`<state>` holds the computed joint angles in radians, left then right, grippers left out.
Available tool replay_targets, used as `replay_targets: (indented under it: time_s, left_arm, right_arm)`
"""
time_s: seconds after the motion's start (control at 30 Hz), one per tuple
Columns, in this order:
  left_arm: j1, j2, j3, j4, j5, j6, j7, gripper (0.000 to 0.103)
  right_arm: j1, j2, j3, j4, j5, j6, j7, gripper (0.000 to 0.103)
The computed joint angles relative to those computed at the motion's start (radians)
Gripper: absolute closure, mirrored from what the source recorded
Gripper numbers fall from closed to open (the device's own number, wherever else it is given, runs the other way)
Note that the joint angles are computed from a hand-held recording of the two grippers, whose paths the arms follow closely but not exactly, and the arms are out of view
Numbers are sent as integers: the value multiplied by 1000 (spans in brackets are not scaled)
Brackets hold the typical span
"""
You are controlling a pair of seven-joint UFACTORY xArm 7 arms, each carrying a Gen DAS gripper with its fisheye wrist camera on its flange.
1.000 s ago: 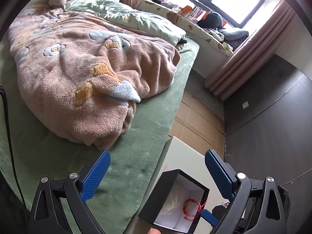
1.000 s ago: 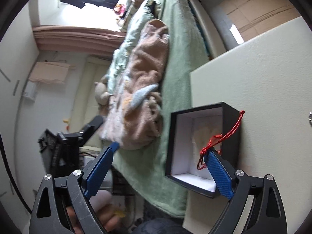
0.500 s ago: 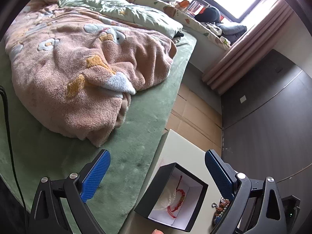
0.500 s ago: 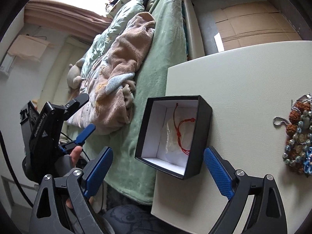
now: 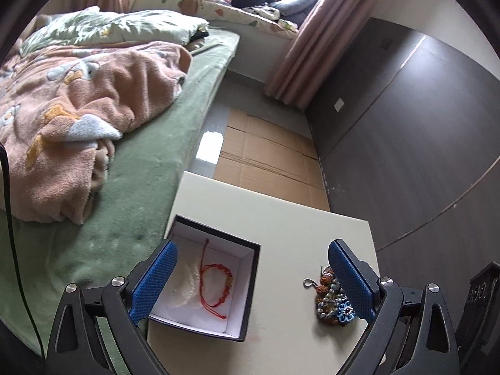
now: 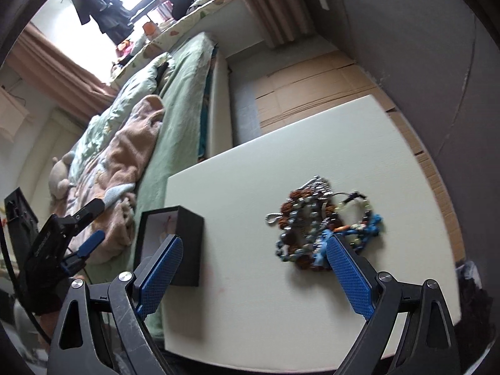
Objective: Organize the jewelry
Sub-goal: 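Move the left gripper to the pile and grasp the blue flower bracelet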
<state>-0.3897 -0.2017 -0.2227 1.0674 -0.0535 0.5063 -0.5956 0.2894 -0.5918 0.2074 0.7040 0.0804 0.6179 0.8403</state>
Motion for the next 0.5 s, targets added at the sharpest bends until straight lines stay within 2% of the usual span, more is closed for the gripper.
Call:
replay_targets:
  time_s: [0.1, 0.27, 0.5]
  left_arm:
    - [-5, 20, -37, 23, 72, -8, -27, 6]
    - [-53, 61, -51, 57, 77, -12, 3, 6]
    - [-111, 151, -75, 135, 148, 35, 4, 6]
  right_arm:
    - [-12, -67, -14, -46, 3, 14, 7, 8]
    - [-54, -172, -15, -109, -12, 55, 50, 8]
    - [-90, -301, -41, -187, -12, 104, 68, 8]
